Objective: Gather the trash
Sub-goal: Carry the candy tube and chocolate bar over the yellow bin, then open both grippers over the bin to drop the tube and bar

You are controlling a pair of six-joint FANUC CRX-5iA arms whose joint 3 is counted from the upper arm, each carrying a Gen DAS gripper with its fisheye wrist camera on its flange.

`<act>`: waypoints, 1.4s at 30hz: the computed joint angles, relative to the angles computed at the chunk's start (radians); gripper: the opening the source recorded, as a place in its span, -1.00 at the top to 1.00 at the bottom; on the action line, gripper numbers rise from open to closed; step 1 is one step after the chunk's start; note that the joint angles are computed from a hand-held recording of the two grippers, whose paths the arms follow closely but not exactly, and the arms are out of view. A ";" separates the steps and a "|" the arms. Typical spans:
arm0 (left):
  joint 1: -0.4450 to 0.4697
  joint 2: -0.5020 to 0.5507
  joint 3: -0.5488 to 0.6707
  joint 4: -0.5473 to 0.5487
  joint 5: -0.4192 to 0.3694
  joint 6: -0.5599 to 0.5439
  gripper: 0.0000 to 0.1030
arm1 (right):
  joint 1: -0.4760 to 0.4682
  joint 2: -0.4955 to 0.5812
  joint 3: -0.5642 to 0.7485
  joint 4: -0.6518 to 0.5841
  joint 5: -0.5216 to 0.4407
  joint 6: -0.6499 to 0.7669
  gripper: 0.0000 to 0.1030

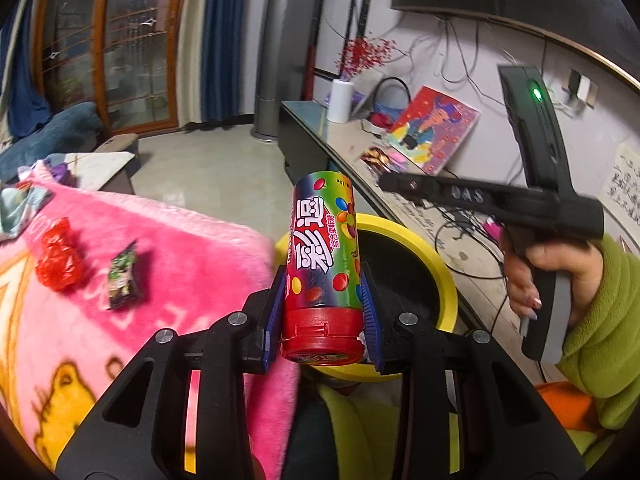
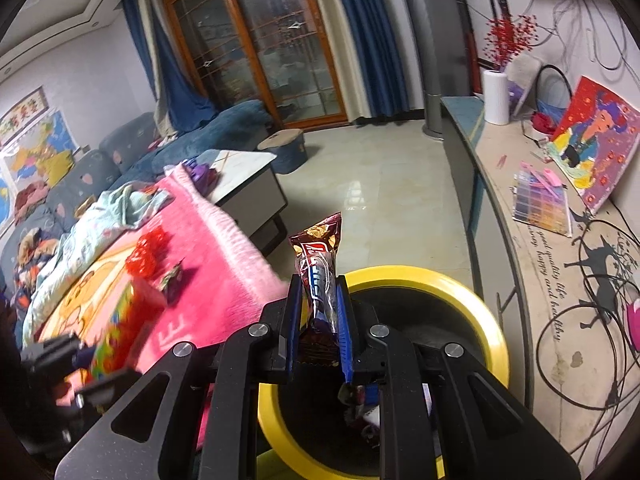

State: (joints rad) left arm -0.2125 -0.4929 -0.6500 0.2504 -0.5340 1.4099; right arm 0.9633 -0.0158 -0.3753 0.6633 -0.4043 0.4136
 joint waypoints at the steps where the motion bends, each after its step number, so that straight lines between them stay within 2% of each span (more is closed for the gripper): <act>1: -0.007 0.009 0.001 0.006 0.003 -0.007 0.48 | -0.006 -0.002 -0.003 0.005 0.002 -0.009 0.69; 6: -0.054 0.074 0.026 -0.009 0.016 -0.005 0.48 | -0.034 -0.007 -0.016 0.025 0.006 -0.042 0.69; 11: -0.086 0.141 0.042 0.004 0.038 -0.010 0.48 | -0.052 0.005 0.002 -0.039 -0.009 0.013 0.68; 25: -0.089 0.272 0.013 0.212 0.056 -0.147 0.48 | -0.099 0.070 0.085 -0.307 -0.078 0.211 0.65; 34: -0.084 0.331 0.019 0.277 0.056 -0.178 0.48 | -0.115 0.108 0.136 -0.423 -0.112 0.315 0.63; 38: -0.084 0.348 0.031 0.277 0.058 -0.165 0.48 | -0.120 0.113 0.140 -0.444 -0.112 0.323 0.48; 41: -0.084 0.348 0.033 0.273 0.068 -0.158 0.29 | -0.124 0.113 0.138 -0.448 -0.109 0.319 0.33; 42: -0.084 0.342 0.027 0.279 0.074 -0.162 0.14 | -0.124 0.114 0.138 -0.449 -0.110 0.317 0.32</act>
